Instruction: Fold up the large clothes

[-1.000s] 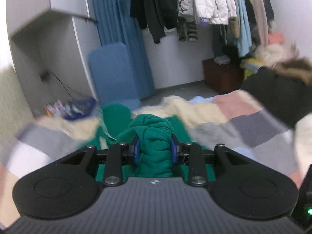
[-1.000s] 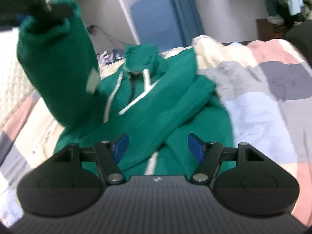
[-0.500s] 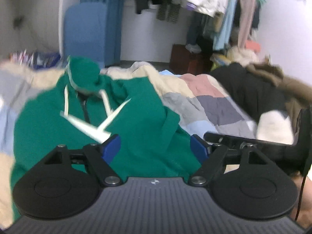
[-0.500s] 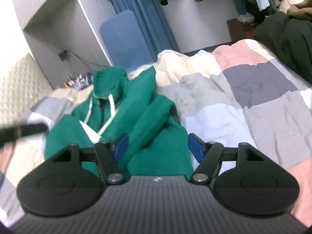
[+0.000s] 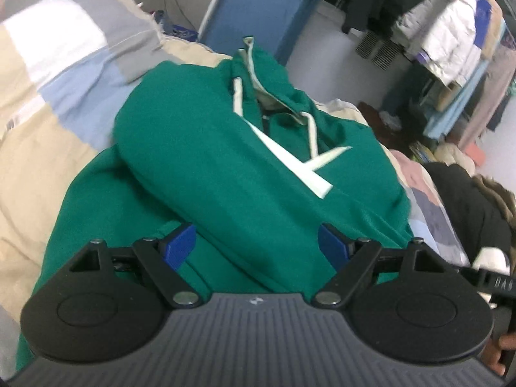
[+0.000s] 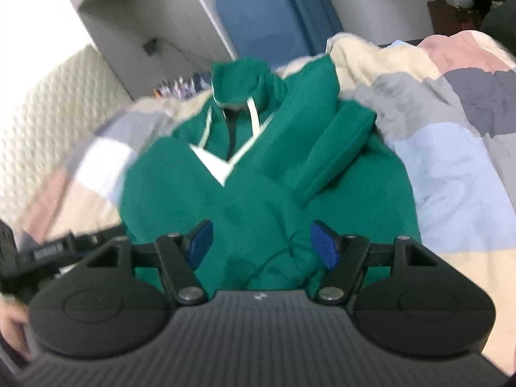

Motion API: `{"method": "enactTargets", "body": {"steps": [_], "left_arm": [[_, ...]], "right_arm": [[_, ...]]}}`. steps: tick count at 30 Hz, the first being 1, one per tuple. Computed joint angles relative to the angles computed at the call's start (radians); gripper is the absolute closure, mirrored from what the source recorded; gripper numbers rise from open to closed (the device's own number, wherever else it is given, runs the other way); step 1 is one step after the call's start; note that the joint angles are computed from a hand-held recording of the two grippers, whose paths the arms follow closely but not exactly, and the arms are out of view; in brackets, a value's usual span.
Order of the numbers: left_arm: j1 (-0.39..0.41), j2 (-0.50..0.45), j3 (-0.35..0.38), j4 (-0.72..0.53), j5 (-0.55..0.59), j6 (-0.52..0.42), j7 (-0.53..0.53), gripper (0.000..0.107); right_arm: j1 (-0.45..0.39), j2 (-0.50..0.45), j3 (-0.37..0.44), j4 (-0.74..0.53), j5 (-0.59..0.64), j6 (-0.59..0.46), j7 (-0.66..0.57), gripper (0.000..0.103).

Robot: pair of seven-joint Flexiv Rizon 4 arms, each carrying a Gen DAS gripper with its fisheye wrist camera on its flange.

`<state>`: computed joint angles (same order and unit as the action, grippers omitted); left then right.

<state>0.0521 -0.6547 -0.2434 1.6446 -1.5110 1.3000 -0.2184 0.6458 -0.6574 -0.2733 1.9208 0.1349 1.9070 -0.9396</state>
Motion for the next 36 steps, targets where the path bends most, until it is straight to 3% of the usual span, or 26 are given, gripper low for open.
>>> {"method": "enactTargets", "body": {"steps": [4,7,11,13,15,17,19,23,25,27,29,32,36], "left_arm": [[0.013,-0.065,-0.006,-0.063,0.065,-0.003,-0.064,0.021],[0.024,-0.106,-0.027,-0.1,0.109,0.018,-0.084,0.021],[0.055,-0.135,-0.067,-0.123,0.165,0.025,-0.096,0.021],[0.065,-0.152,-0.087,-0.141,0.178,0.045,-0.1,0.022],[0.078,-0.155,-0.147,-0.145,0.089,0.132,-0.03,0.022],[0.088,-0.174,-0.176,-0.181,0.0,0.139,0.05,0.022],[0.063,-0.205,-0.143,-0.229,0.007,0.147,0.001,0.028],[0.079,-0.263,-0.112,-0.304,0.163,0.051,-0.266,0.046],[0.082,-0.276,-0.118,-0.317,0.218,0.057,-0.28,0.057],[0.078,-0.288,-0.109,-0.323,0.281,0.076,-0.304,0.082],[0.103,-0.291,-0.136,-0.317,0.297,0.076,-0.322,0.095],[0.159,-0.287,-0.233,-0.306,0.253,0.147,-0.25,0.098],[0.168,-0.301,-0.222,-0.325,0.302,0.171,-0.307,0.098]], "right_arm": [[0.102,-0.041,-0.124,-0.022,0.014,-0.059,0.016,0.032],[0.106,-0.054,-0.141,-0.033,-0.003,-0.08,0.041,0.032],[0.036,-0.06,-0.079,-0.06,-0.038,-0.121,0.102,0.035],[-0.048,-0.065,0.018,-0.083,-0.059,-0.121,0.139,0.034],[-0.095,-0.072,0.074,-0.097,-0.07,-0.108,0.173,0.037],[-0.075,-0.07,0.046,-0.091,-0.096,-0.104,0.173,0.051],[-0.064,-0.07,0.033,-0.09,-0.119,-0.092,0.16,0.056],[-0.018,-0.082,-0.019,-0.09,-0.152,-0.061,0.093,0.059],[-0.027,-0.089,-0.004,-0.097,-0.153,-0.024,0.061,0.06],[-0.046,-0.091,0.026,-0.109,-0.151,0.002,0.03,0.06],[-0.041,-0.097,0.027,-0.122,-0.141,0.016,-0.003,0.06],[-0.02,-0.111,0.009,-0.138,-0.108,0.056,-0.058,0.06],[-0.004,-0.118,-0.004,-0.163,-0.055,0.033,-0.093,0.059]]}}
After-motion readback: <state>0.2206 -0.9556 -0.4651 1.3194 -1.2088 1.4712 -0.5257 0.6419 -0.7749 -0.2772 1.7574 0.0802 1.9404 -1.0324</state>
